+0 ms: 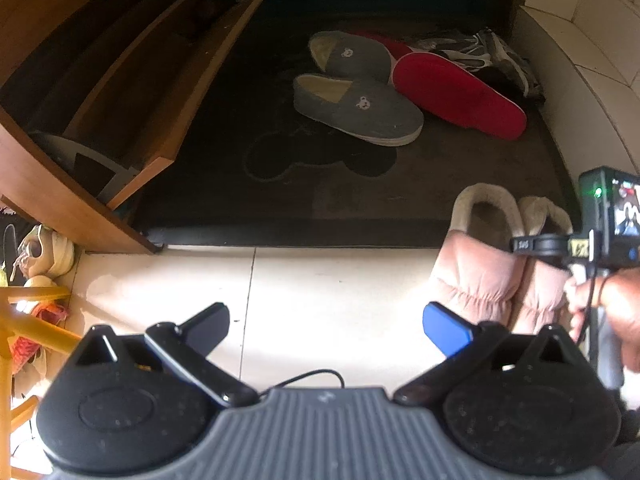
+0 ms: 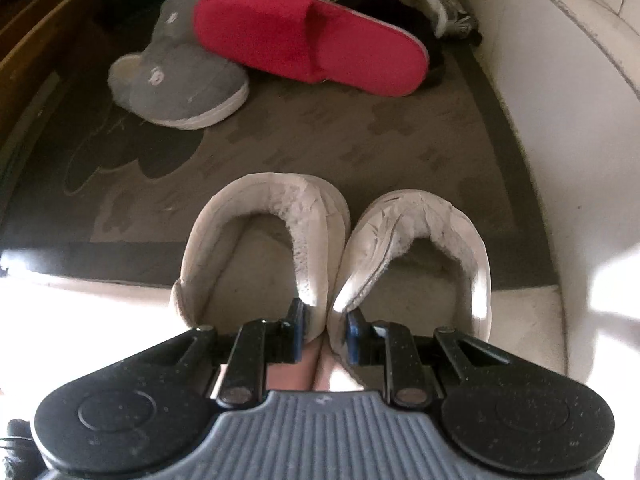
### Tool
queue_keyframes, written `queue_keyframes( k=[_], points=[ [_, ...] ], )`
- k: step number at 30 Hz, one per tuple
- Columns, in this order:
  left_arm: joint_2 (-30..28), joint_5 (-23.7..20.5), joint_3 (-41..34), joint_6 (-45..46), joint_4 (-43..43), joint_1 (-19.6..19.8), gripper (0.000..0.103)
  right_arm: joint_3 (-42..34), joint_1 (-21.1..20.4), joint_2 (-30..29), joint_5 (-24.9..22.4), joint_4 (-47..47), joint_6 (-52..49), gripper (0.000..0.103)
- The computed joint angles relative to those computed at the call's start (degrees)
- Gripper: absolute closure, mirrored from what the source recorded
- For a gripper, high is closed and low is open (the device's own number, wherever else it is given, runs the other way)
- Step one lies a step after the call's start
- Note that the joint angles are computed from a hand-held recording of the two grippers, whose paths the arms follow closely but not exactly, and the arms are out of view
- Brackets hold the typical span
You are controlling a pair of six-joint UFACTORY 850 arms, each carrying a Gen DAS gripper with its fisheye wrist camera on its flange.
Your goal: Organize scattered shoes
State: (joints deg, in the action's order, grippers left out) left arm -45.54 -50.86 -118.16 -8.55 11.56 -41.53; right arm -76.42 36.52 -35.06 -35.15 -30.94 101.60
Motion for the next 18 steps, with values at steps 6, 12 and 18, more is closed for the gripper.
queue_keyframes(
  k=[6, 12, 18],
  points=[
    [-0.45, -0.49, -0.54, 0.56, -0.37, -0.39, 0.000, 4.78, -2.25, 3.33, -1.22, -0.31, -1.09, 0.084],
    [-1.44, -0.98, -1.75, 0.74, 0.30, -1.09, 0.000, 8.56, -3.89, 5.80, -0.73, -1.94, -1.57, 0.084],
    [-2.38, -1.72, -2.97, 1.14, 0.01, -1.48, 0.000, 10.86, -4.56, 6.81, 2.41, -2.22, -3.44, 0.084]
  ],
)
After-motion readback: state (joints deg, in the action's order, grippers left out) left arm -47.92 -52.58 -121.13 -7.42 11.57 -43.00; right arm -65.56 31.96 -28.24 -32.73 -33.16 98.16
